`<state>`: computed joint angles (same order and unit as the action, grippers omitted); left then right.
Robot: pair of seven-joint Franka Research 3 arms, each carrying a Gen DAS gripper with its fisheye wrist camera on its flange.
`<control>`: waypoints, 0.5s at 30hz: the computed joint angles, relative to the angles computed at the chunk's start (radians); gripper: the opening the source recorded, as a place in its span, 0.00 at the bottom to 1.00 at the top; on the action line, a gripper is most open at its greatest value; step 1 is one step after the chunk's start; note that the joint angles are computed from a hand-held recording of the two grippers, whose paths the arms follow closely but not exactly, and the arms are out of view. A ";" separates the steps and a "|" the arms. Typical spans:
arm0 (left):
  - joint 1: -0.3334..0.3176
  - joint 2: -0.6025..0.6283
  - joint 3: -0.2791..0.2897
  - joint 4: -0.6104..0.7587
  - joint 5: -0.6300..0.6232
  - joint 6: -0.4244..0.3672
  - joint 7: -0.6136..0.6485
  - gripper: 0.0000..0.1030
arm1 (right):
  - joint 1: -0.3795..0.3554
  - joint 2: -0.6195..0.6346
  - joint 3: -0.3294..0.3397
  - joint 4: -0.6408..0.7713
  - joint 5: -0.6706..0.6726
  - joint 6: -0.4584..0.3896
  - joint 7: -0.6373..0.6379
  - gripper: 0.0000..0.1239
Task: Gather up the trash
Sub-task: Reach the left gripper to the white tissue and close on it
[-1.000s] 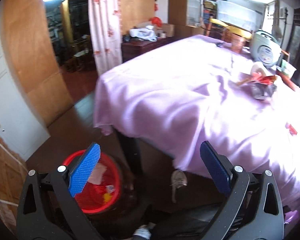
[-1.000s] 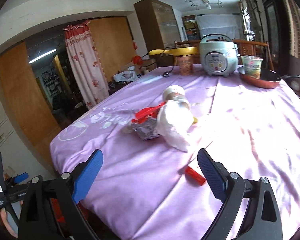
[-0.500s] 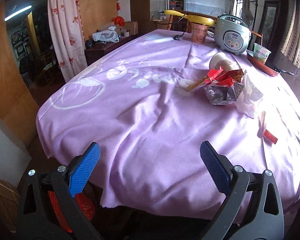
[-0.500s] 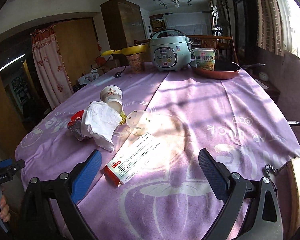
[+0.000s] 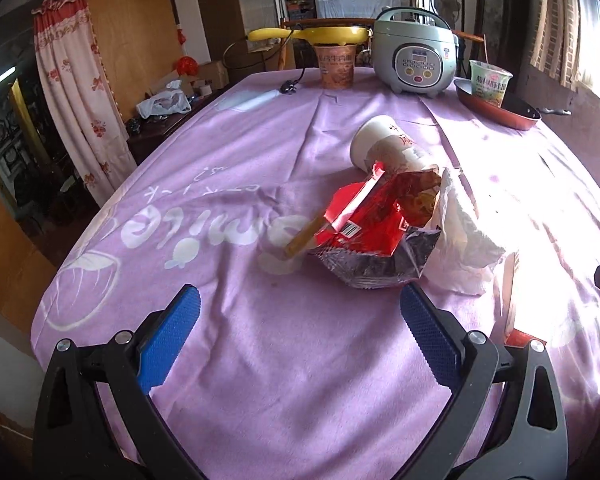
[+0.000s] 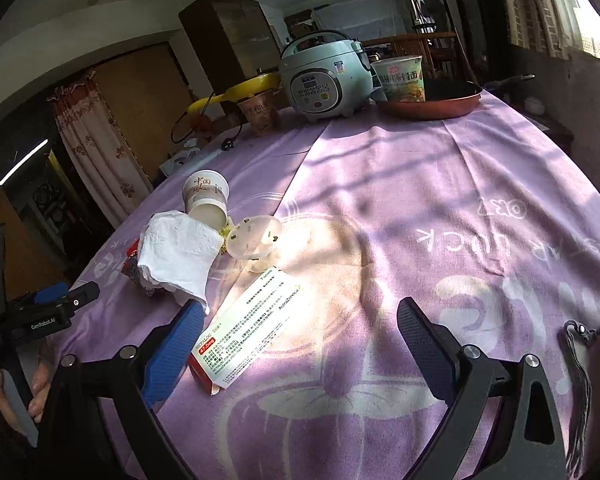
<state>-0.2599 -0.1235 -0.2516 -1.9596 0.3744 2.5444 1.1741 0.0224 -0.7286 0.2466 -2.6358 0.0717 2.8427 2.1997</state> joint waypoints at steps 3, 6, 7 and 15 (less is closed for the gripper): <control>-0.014 0.063 -0.012 0.062 0.002 -0.020 0.014 0.93 | 0.036 0.005 -0.037 -0.014 0.035 0.034 -0.013 0.77; -0.030 0.111 -0.017 0.105 0.003 -0.029 0.025 0.94 | 0.057 0.008 -0.056 -0.023 0.065 0.052 -0.030 0.77; -0.036 0.128 -0.019 0.121 0.009 -0.034 0.022 0.94 | 0.062 0.009 -0.060 -0.024 0.072 0.054 -0.037 0.77; -0.072 0.206 0.015 0.213 0.234 -0.138 -0.122 0.94 | 0.096 0.005 -0.089 -0.038 0.134 0.076 -0.074 0.77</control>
<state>-0.3314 0.0823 -0.2364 -1.7465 0.6089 2.4062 1.0523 0.1186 -0.7234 0.1578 -2.6742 0.2061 2.9187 2.1260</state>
